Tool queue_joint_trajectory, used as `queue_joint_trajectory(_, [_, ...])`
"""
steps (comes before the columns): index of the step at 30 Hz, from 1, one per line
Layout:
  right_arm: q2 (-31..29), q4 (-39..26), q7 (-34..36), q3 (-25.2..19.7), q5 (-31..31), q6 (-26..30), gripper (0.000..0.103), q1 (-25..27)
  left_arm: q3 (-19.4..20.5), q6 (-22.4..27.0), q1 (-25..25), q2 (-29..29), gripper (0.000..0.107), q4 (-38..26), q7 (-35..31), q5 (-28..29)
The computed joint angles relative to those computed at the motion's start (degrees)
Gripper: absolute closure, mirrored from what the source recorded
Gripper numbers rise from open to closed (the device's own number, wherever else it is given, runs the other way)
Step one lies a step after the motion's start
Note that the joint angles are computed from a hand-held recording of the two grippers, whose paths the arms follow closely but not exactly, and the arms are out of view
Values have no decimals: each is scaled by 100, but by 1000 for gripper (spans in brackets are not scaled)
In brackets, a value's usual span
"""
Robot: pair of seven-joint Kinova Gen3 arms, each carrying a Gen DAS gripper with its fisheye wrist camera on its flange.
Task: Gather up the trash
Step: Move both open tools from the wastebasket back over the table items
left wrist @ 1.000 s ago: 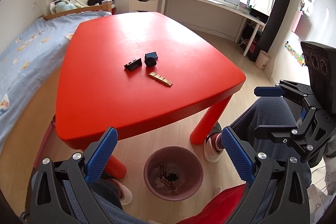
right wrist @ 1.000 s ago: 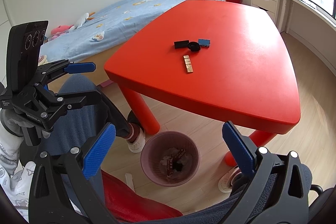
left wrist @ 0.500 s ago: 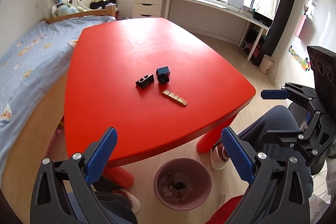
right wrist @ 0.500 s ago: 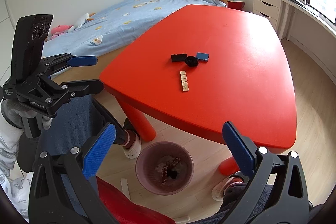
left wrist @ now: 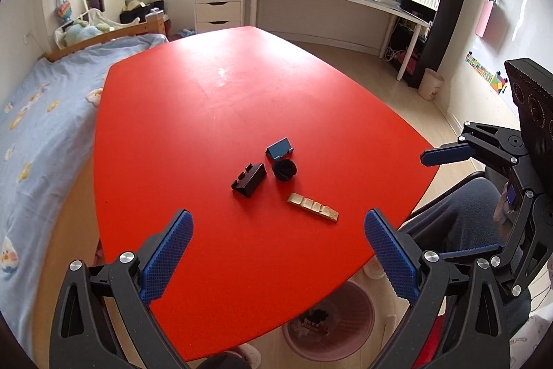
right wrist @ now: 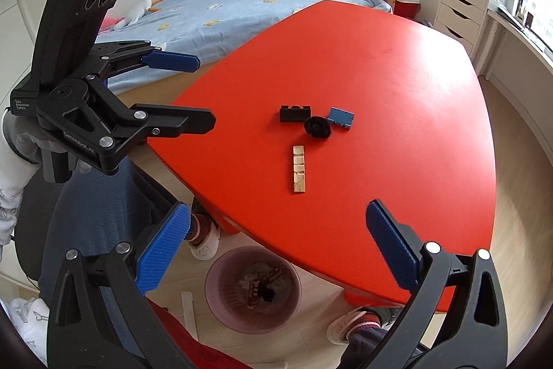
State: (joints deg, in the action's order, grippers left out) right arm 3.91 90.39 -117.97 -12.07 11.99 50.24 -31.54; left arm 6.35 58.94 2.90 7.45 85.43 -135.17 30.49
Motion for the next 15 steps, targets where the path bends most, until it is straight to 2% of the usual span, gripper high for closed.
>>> queue_joint_trajectory(4, [335, -298, 249, 79, -147, 107, 3, 60, 105, 407, -1, 558, 12, -641, -162, -126])
queue_joint_trajectory(8, [602, -479, 425, 179, -331, 153, 3, 103, 204, 792, 134, 1113, 12, -1333, -45, -553])
queue_joint_trajectory(15, [934, -754, 592, 289, -497, 264, 3, 106, 234, 1170, 512, 1766, 12, -2125, 242, -1385])
